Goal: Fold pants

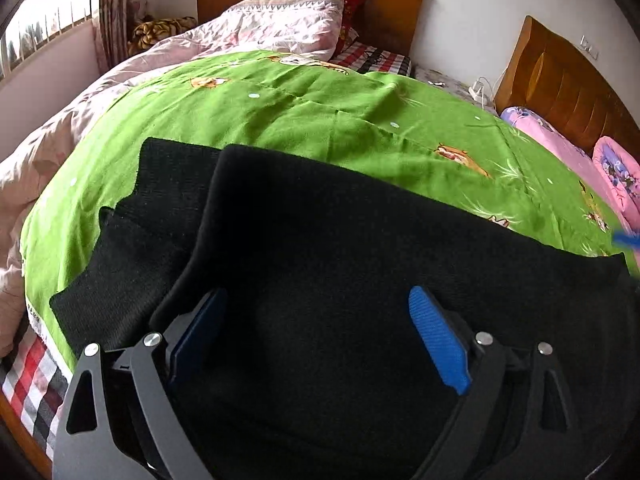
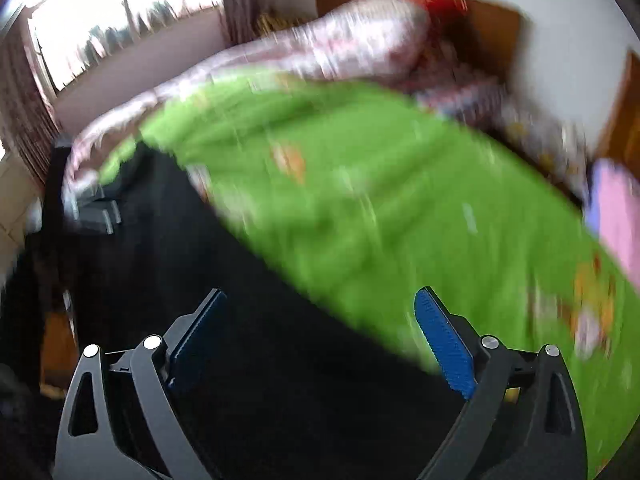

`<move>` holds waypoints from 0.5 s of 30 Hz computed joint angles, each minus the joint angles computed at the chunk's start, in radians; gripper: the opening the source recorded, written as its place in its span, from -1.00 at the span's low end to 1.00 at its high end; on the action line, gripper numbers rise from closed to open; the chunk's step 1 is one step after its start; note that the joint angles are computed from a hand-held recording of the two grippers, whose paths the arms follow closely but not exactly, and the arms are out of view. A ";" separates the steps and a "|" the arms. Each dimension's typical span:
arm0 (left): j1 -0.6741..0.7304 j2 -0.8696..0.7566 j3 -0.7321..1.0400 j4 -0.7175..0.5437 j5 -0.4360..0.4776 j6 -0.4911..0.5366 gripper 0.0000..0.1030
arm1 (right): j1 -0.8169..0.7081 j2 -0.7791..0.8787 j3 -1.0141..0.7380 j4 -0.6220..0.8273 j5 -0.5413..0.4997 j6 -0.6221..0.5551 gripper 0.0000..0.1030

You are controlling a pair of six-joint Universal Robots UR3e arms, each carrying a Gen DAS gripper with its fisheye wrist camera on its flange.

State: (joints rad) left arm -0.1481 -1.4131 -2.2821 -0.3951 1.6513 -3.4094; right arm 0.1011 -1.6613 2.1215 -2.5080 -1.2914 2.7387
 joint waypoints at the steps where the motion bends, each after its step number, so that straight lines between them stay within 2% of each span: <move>1: 0.003 0.000 0.000 -0.002 -0.005 0.000 0.81 | -0.023 -0.007 0.039 -0.015 -0.020 -0.010 0.79; 2: 0.006 -0.004 -0.004 0.008 -0.006 0.003 0.81 | -0.061 -0.012 0.090 -0.060 -0.023 -0.023 0.79; 4: 0.014 0.014 -0.018 0.005 -0.010 0.015 0.81 | -0.181 -0.026 0.184 -0.158 0.096 -0.089 0.80; 5: 0.018 0.021 -0.023 0.002 -0.017 0.017 0.82 | -0.243 -0.032 0.203 -0.157 0.172 -0.107 0.79; 6: 0.019 0.027 -0.028 0.000 -0.020 0.014 0.83 | -0.273 -0.029 0.194 -0.136 0.206 -0.094 0.79; 9: 0.036 0.055 -0.052 -0.006 -0.035 0.021 0.83 | -0.252 0.014 0.178 -0.202 0.147 -0.024 0.73; 13: 0.029 0.043 -0.050 0.005 -0.024 0.010 0.83 | -0.312 0.025 0.175 -0.183 0.222 -0.017 0.72; 15: -0.005 0.034 -0.036 -0.004 0.022 -0.023 0.83 | -0.296 0.023 0.185 -0.224 0.195 0.009 0.72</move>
State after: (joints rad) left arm -0.1532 -1.3787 -2.3182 -0.3993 1.6738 -3.4323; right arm -0.1951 -1.6383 2.3064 -2.7318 -1.0961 2.7472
